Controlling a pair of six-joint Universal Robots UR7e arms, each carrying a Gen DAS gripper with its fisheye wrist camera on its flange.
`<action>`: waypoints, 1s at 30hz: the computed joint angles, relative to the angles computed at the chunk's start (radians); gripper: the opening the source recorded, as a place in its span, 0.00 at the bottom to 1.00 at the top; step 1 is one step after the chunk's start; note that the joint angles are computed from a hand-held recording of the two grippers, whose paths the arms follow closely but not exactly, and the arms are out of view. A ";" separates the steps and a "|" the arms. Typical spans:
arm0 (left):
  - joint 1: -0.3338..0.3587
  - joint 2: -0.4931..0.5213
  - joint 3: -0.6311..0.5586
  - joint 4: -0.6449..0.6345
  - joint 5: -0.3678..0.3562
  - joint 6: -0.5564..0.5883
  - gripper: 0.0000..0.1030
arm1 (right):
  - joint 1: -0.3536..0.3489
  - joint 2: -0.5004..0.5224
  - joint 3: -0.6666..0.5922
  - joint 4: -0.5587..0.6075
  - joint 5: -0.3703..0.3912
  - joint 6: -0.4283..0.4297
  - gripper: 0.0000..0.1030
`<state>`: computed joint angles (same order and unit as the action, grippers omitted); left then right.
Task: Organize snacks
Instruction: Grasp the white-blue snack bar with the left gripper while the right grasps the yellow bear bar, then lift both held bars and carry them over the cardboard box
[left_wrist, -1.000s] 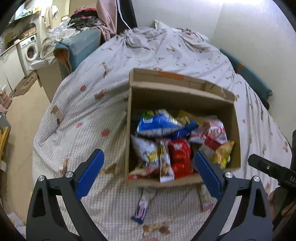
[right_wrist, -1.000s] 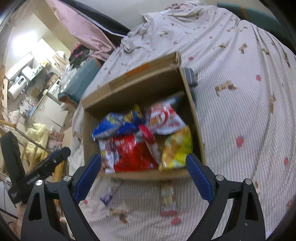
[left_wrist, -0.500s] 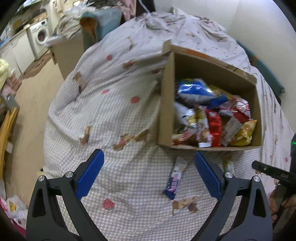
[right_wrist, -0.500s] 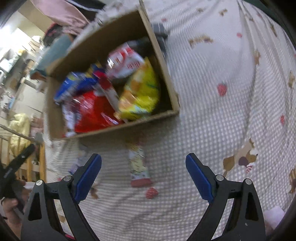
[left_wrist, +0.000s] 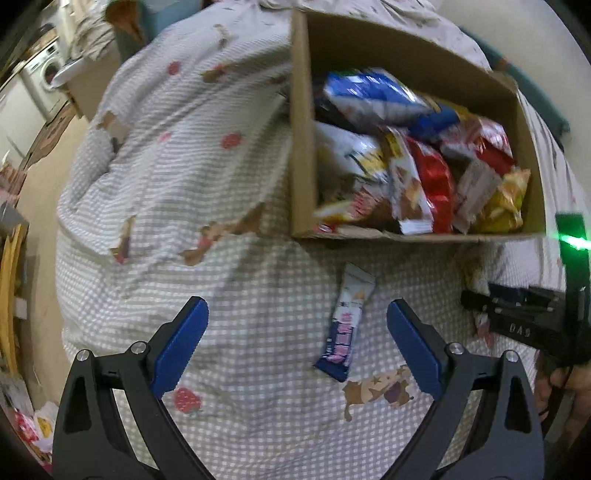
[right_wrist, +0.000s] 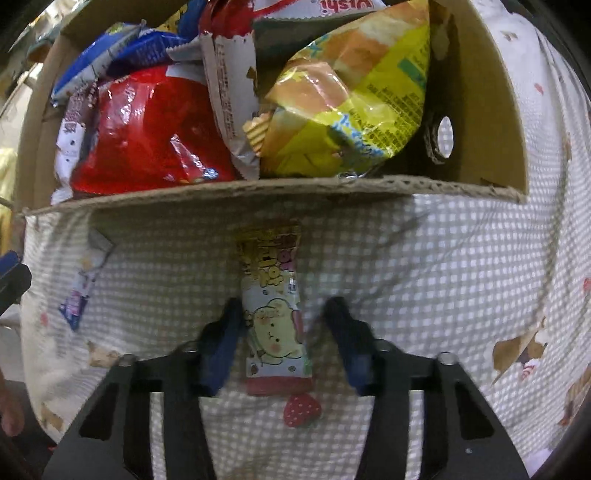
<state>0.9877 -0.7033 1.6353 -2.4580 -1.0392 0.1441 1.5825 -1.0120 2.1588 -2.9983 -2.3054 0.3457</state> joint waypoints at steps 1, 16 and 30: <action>-0.005 0.009 0.004 0.001 0.007 0.008 0.93 | 0.002 -0.003 0.004 -0.006 0.000 -0.004 0.30; -0.034 0.113 -0.003 0.039 0.090 0.071 0.24 | -0.035 -0.126 0.155 -0.132 0.067 -0.059 0.27; 0.019 0.031 -0.018 0.061 0.050 0.000 0.13 | -0.047 -0.181 0.147 -0.096 0.087 -0.051 0.27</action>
<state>1.0063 -0.6720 1.6175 -2.3971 -0.9888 0.1442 1.5354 -1.1925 2.3056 -3.0947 -2.2187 0.2945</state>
